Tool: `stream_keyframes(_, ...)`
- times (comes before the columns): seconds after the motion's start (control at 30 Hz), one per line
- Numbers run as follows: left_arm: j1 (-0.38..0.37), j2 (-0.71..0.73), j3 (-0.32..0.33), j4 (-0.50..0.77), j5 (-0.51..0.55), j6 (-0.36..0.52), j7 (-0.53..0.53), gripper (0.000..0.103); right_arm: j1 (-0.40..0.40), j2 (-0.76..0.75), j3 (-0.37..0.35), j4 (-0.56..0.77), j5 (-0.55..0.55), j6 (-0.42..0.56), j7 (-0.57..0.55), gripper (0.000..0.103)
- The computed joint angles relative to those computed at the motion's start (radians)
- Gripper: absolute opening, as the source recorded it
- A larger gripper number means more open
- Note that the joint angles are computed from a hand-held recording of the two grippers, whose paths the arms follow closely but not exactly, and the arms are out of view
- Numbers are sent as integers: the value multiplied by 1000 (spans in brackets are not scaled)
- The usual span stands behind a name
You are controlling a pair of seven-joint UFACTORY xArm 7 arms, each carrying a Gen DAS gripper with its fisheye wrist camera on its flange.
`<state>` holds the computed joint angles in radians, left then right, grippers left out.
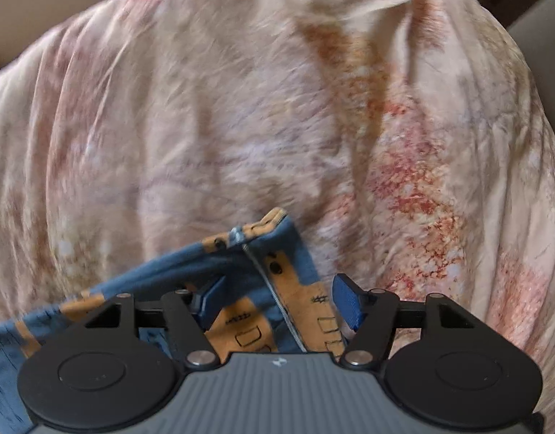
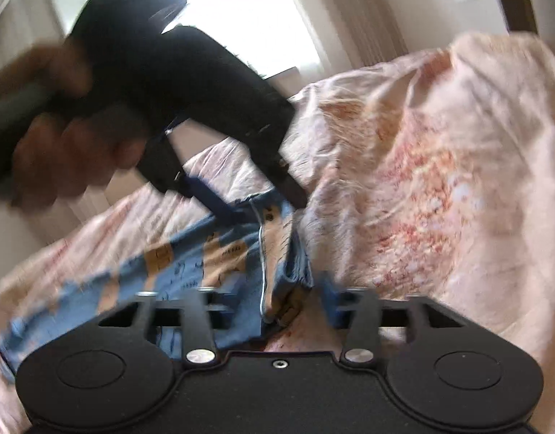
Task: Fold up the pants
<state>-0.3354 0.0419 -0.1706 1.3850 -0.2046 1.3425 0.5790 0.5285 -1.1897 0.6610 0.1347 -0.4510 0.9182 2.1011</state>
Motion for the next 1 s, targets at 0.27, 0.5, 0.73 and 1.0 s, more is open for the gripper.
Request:
stream_keyframes(0.27,7,-22,-1,0,-50,33,4,67,-132,382,77,279,-136,209,-321,17)
stream_keyframes(0.5,-45,-88,-29,-128,125,-133,-17,52,-102,542,85,363,-275,321,-375,16)
stream_keyframes(0.73,-37,-114,-13,-143,150,-133,22,18,-33,633,41,404,-356,381,-378,15)
stream_keyframes(1.0,63,-150,88,-8,-25,50,192,11,27,726,53,507,-496,502,-366,14)
